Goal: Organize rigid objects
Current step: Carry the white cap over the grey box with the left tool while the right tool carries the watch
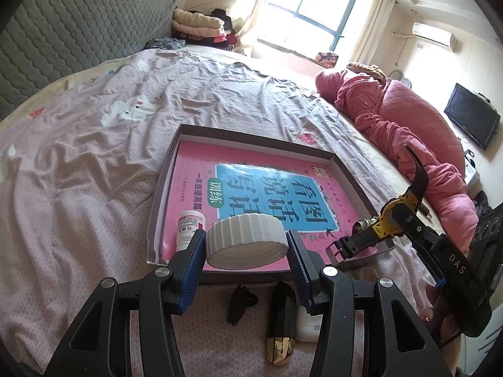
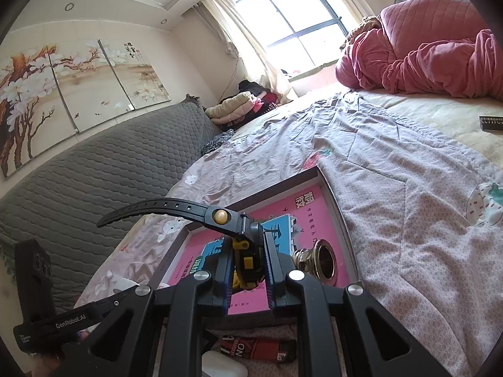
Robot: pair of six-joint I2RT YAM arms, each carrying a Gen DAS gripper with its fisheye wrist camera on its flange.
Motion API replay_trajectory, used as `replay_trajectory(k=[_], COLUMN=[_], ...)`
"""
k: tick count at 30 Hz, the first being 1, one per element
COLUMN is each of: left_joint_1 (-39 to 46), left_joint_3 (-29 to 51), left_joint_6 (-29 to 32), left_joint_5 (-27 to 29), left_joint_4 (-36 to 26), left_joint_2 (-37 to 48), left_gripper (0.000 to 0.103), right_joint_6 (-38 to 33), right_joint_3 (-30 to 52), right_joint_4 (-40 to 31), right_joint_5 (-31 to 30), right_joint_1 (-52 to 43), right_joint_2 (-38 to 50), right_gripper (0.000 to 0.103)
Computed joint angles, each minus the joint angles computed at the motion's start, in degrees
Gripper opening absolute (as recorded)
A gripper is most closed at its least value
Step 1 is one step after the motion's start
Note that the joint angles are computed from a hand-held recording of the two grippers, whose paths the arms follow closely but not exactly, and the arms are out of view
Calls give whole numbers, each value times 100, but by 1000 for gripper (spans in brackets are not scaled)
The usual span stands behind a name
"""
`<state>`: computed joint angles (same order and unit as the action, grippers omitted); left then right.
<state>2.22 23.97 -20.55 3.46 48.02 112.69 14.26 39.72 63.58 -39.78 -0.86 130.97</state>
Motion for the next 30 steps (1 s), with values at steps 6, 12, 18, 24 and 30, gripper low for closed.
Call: replay_trajectory(k=[6,12,18,24,30], left_joint_1=[10,47,89,86,34], left_joint_3=[267,519,861,1116,1345], left_joint_6=[36,128,101,132,170], left_joint_5=[-19,-2,13,60,21], left_joint_4=[-251,-462,-858,-1216,-1580], left_joint_2=[107,220,466,645,740], left_gripper=[52,52,52,52,52], right_joint_6=[-84,-130,-234,-359,-390], right_joint_3=[72,226,338,382,421], right_joint_4=[13,-111,-287,-393,-467], right_joint_5=[206,373,443,463,480], right_joint_1=[70,138,199,272,267], right_joint_2=[-4,74,153,176,204], right_gripper=[17,17,17,17,17])
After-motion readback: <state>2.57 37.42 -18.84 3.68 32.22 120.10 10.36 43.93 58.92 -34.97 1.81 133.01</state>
